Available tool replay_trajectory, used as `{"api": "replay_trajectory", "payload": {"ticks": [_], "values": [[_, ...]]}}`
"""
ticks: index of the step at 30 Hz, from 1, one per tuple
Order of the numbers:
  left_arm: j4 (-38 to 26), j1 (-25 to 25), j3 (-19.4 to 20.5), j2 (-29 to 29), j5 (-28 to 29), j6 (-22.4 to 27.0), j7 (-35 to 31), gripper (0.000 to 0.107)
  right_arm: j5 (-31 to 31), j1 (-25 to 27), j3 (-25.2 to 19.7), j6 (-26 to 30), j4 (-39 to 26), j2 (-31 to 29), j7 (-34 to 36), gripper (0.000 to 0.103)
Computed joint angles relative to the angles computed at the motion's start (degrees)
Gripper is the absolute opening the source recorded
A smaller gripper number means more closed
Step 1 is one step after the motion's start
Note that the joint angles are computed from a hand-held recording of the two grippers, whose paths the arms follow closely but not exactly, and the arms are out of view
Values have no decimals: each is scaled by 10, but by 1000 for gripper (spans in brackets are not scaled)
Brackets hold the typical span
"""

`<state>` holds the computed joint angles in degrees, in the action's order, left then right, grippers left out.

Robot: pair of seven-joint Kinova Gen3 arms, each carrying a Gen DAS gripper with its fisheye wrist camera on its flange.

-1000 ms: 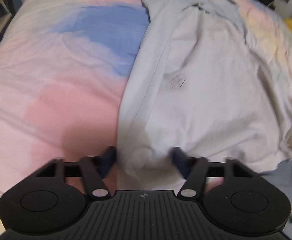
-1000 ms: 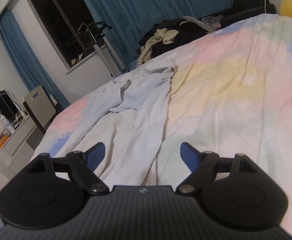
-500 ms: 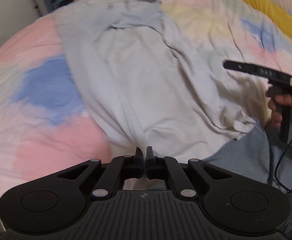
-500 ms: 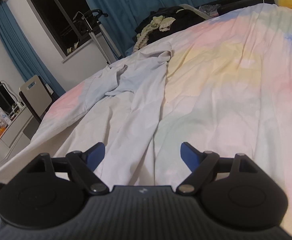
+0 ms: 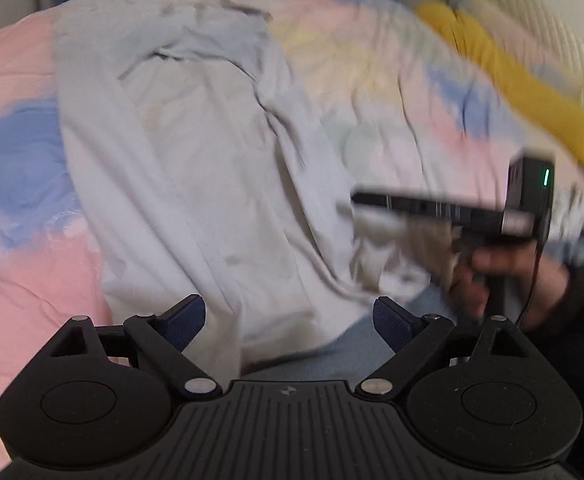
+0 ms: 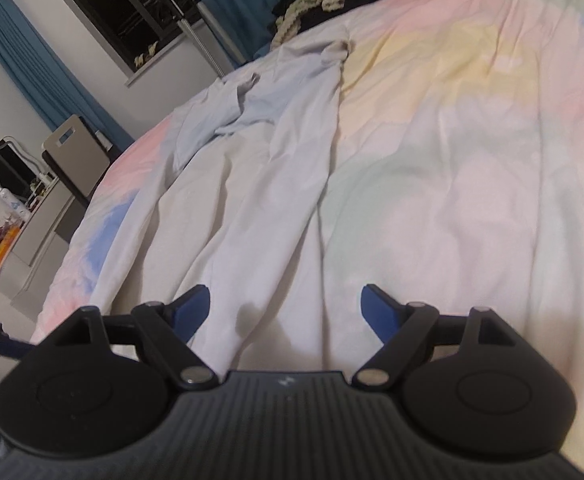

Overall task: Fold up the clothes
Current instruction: 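Pinch the shirt hem with the left gripper while the right gripper pinches it too, then lift the hem with both grippers and fold it toward the collar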

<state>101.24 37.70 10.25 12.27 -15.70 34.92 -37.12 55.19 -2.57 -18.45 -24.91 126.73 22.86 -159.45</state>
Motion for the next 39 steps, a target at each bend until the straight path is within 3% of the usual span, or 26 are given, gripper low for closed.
{"api": "replay_trajectory", "payload": {"ticks": [3, 5, 7, 10, 13, 16, 19, 21, 24, 25, 26, 27, 29, 30, 33, 36, 39], "values": [[23, 39, -74, -8, -26, -6, 70, 93, 70, 46, -60, 27, -16, 19, -62, 84], [9, 58, -121, 12, -18, 34, 117, 92, 115, 39, -51, 29, -22, 20, -108, 84], [-9, 40, -129, 29, 15, 72, 158, 89, 143, 14, -16, 13, -23, 16, -146, 84], [-28, -20, -88, 52, 33, 95, 158, 90, 190, 22, -4, -19, -24, 22, -211, 84], [-61, -61, -56, 81, 75, 127, 94, 90, 245, 39, 11, -82, -26, 34, -281, 84], [-88, -125, 20, 108, 99, 146, 24, 90, 288, 57, 24, -151, -31, 51, -334, 84], [-116, -130, 37, 131, 124, 171, -37, 89, 305, 45, 43, -179, -33, 52, -346, 82], [-135, -99, 4, 143, 147, 191, -70, 88, 313, 37, 55, -197, -36, 56, -348, 64], [-165, -77, -5, 163, 147, 223, -84, 80, 334, 19, 74, -214, -43, 56, -352, 35], [-182, -56, -19, 172, 135, 244, -71, 67, 335, 10, 82, -208, -43, 51, -353, 29], [-192, -38, -26, 178, 117, 256, -55, 47, 336, -1, 90, -201, -43, 46, -355, 17], [-195, -26, -29, 179, 105, 258, -49, 39, 334, -8, 98, -197, -42, 41, -357, 12], [-175, -12, -37, 162, 94, 235, -26, 16, 321, -14, 113, -205, -38, 35, -357, 10], [-155, -13, -29, 147, 80, 211, -3, 12, 313, -16, 121, -209, -35, 31, -354, 9], [-95, -3, -25, 100, 47, 141, 66, 9, 296, -14, 140, -232, -23, 15, -345, 9], [-29, 32, -54, 40, 29, 71, 136, 8, 285, 1, 152, -254, -7, -9, -333, 8], [37, 42, -56, -15, -8, 2, 206, 8, 285, 18, 162, -268, 5, -41, -327, 8]]}}
